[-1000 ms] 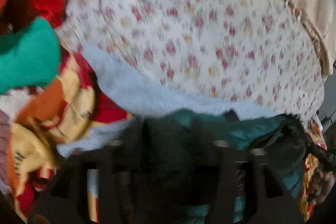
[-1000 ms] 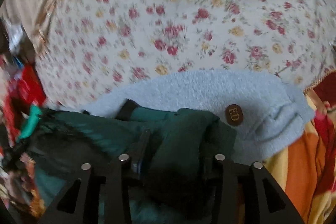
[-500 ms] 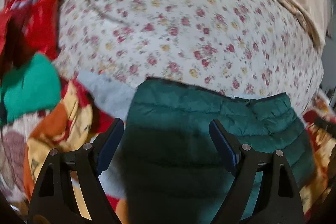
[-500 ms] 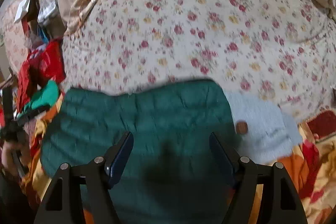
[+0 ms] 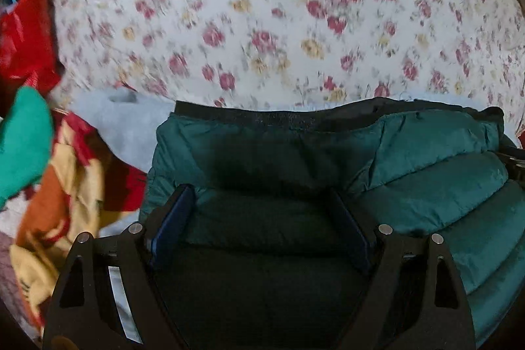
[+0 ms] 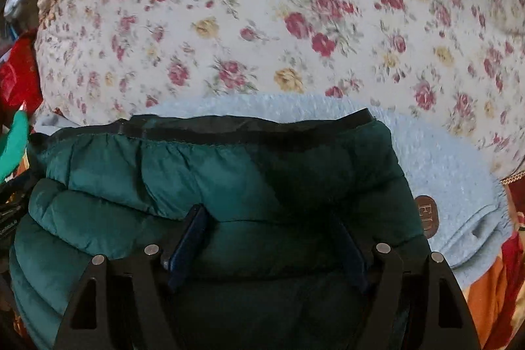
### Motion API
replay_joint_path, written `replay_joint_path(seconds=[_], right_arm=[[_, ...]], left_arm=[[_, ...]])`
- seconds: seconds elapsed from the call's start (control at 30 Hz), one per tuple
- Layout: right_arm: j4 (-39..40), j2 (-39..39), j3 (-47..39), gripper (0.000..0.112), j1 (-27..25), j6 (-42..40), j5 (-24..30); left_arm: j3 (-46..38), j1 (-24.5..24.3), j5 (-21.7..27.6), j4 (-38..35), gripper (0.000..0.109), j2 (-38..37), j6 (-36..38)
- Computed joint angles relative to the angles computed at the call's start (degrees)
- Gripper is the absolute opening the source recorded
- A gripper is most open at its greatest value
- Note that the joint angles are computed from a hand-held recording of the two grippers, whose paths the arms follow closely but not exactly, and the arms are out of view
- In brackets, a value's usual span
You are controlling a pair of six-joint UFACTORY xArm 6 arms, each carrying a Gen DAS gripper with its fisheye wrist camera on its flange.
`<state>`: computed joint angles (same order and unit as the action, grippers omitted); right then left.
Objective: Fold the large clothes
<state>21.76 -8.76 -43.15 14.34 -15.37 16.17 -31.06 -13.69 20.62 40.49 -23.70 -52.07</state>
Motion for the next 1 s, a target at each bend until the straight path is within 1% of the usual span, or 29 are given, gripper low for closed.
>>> replay_joint_path(seconds=[0.1, 0.17, 0.37, 0.43, 0.47, 0.5, 0.53, 0.57, 0.63, 0.67, 0.77, 0.83, 0.87, 0.93, 1.0], right_arm=[[4.0, 1.6, -0.7, 0.075, -0.3, -3.7, 0.0], [4.5, 2.1, -0.8, 0.076, -0.3, -4.5, -0.2], [5.0, 1.0, 0.8, 0.078, 0.2, -5.7, -2.3], [1.0, 0.9, 0.9, 0.078, 0.5, -2.4, -2.5], [-2.9, 0.4, 1.2, 0.078, 0.5, 1.0, -2.8], [-5.2, -1.0, 1.9, 0.078, 0.5, 3.0, -3.2], [-5.2, -2.1, 2.4, 0.078, 0.6, 3.1, -3.4], [-2.7, -4.4, 3.3, 0.078, 0.6, 1.6, -3.7], [6.4, -9.3, 5.3, 0.078, 0.5, -4.9, -4.1], [11.7, -12.2, 6.4, 0.078, 0.1, -8.8, -3.2], [20.4, -20.5, 10.7, 0.078, -2.0, -15.3, -0.1], [20.9, -24.5, 13.7, 0.079, -3.5, -16.0, 1.5], [20.6, -26.7, 15.2, 0.079, -4.7, -16.1, 3.3], [19.1, -30.0, 17.2, 0.079, -6.5, -15.3, 6.4], [17.4, -32.9, 18.9, 0.079, -7.9, -14.2, 8.5]], left_arm=[[0.2, 1.1, -2.6, -4.4, 0.087, 1.9, 2.6], [0.3, 1.4, -3.2, -6.5, 0.087, 2.5, 4.2], [-0.3, 0.0, -0.2, 1.6, 0.087, 1.2, -3.0], [-0.4, -0.7, 1.6, 2.4, 0.087, 0.0, -3.5], [-0.2, -0.9, 2.3, 2.0, 0.087, -1.1, -3.3], [0.3, -0.6, 2.1, -0.4, 0.087, -2.9, -1.0], [1.2, 0.0, 1.2, -3.5, 0.087, -5.2, 2.2], [2.6, 1.1, -0.1, -6.2, 0.087, -8.4, 5.0], [5.3, 3.8, -1.9, -9.1, 0.087, -14.0, 8.7], [7.0, 5.1, -2.0, -12.4, 0.087, -17.0, 12.2], [12.6, 10.4, 0.1, -27.2, 0.087, -25.6, 27.0], [15.5, 14.0, 1.2, -33.1, 0.087, -28.5, 33.2], [16.5, 15.5, 1.9, -36.8, 0.087, -29.4, 36.6], [18.2, 16.8, 2.8, -45.7, 0.087, -30.4, 43.2], [18.7, 16.4, 2.8, -51.2, 0.087, -30.5, 46.6]])
